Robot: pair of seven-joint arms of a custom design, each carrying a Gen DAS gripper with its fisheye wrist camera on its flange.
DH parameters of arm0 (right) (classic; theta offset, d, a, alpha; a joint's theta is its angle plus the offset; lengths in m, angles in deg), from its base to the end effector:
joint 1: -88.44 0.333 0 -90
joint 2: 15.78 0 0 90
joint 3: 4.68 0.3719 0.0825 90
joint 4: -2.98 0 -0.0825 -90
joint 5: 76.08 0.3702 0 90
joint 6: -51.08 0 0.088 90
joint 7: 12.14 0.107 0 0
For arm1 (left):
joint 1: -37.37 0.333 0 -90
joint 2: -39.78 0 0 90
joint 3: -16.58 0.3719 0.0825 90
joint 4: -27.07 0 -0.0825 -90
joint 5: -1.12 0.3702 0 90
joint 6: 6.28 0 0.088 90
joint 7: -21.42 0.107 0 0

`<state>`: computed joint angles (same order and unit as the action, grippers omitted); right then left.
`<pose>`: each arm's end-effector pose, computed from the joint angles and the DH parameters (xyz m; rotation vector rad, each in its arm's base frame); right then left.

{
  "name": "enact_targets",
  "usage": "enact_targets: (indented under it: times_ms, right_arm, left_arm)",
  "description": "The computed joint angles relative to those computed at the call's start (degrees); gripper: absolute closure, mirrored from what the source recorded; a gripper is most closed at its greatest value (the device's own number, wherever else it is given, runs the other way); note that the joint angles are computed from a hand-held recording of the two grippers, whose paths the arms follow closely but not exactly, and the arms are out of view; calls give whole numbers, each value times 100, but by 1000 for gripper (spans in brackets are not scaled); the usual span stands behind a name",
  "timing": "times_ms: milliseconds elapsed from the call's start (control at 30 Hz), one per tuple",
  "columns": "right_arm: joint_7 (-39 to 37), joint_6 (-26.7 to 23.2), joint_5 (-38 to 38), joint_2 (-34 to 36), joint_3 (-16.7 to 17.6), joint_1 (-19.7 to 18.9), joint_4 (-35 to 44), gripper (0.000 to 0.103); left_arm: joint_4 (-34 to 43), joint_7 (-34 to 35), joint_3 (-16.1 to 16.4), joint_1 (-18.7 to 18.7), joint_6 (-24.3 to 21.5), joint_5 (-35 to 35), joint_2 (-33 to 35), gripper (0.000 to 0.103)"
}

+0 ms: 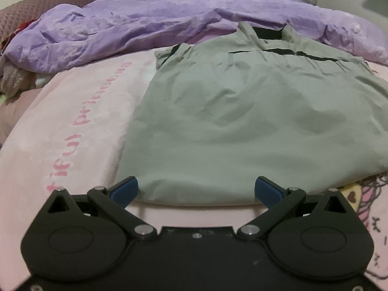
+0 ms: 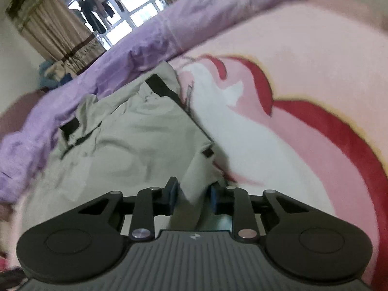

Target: Fold large clothes

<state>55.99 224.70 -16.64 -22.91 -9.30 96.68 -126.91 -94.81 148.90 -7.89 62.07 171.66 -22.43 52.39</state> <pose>0.5134 -0.0346 0.5499 -1.0883 1.9335 -0.3610 0.6131 0.0536 0.4634 -1.5756 1.9247 -0.7288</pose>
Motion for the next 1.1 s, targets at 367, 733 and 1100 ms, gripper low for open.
enact_targets:
  times_ms: [367,733,1100]
  right_arm:
    - [-1214,-1665,1204,119,-449,-283,437,72]
    - [-1981,-1858,1594,42,-29,-640,498,94]
    - [-1369,468,554,248,463,-69,290,95]
  left_arm:
    - [107,-408,309,-188,11,409,90,0]
    - [141,-725,163,6,53,934,171,0]
    - [266,-1103,196,5,30,1362,284,0]
